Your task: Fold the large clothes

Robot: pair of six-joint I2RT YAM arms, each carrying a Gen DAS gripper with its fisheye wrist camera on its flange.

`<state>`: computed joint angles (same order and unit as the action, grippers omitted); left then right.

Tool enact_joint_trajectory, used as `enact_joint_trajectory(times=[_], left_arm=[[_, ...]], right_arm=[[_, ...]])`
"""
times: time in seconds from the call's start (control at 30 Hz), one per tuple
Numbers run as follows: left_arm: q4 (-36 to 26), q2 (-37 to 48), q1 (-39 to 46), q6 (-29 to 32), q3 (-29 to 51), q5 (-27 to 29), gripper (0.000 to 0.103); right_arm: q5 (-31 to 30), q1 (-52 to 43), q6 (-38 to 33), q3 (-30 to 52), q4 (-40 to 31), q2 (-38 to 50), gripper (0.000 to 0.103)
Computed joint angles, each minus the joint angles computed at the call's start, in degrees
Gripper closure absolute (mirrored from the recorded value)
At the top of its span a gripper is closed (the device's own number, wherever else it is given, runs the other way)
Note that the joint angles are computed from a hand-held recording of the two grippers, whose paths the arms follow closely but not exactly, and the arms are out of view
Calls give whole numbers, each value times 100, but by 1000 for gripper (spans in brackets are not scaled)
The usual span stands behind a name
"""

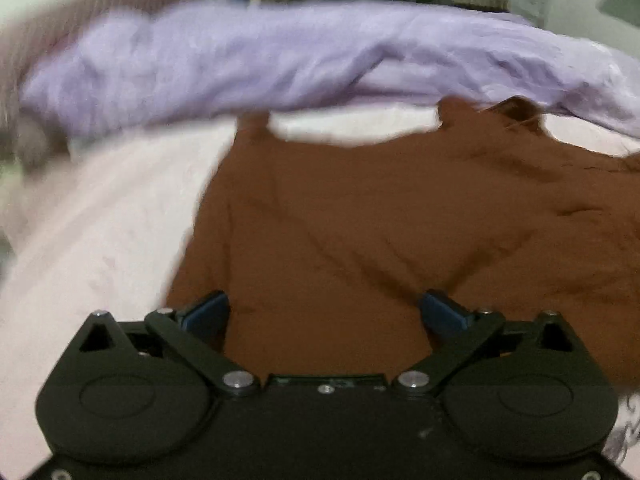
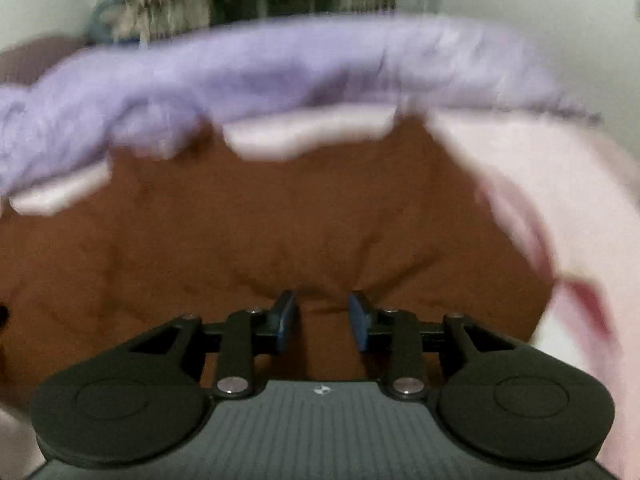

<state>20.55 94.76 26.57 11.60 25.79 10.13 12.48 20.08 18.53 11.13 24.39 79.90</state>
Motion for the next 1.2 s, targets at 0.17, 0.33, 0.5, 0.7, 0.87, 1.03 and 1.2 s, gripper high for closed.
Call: enact_joint_trajectory(times=[0.17, 0.33, 0.5, 0.7, 0.87, 1.03, 1.2], left_arm=[[510, 33, -315, -284, -194, -306, 0], [1946, 663, -860, -253, -528, -929, 0], [2278, 813, -781, -260, -588, -682, 0], [2422, 944, -595, -185, -580, -277, 0], [2449, 962, -554, -190, -581, -179, 0], [2510, 916, -523, -255, -624, -129, 0], [2041, 425, -451, -71, -632, -83, 0]], right_arm=[[94, 141, 268, -734, 902, -334, 54], [1315, 1040, 761, -772, 994, -11, 34], [2025, 1537, 1537, -775, 454, -260, 16], [1922, 1420, 2069, -615, 91, -112, 10], [2517, 1871, 2613, -495, -240, -28, 23], [3100, 2200, 2944, -505, -495, -318, 45], [3044, 2126, 2598, -652, 93, -501, 51]])
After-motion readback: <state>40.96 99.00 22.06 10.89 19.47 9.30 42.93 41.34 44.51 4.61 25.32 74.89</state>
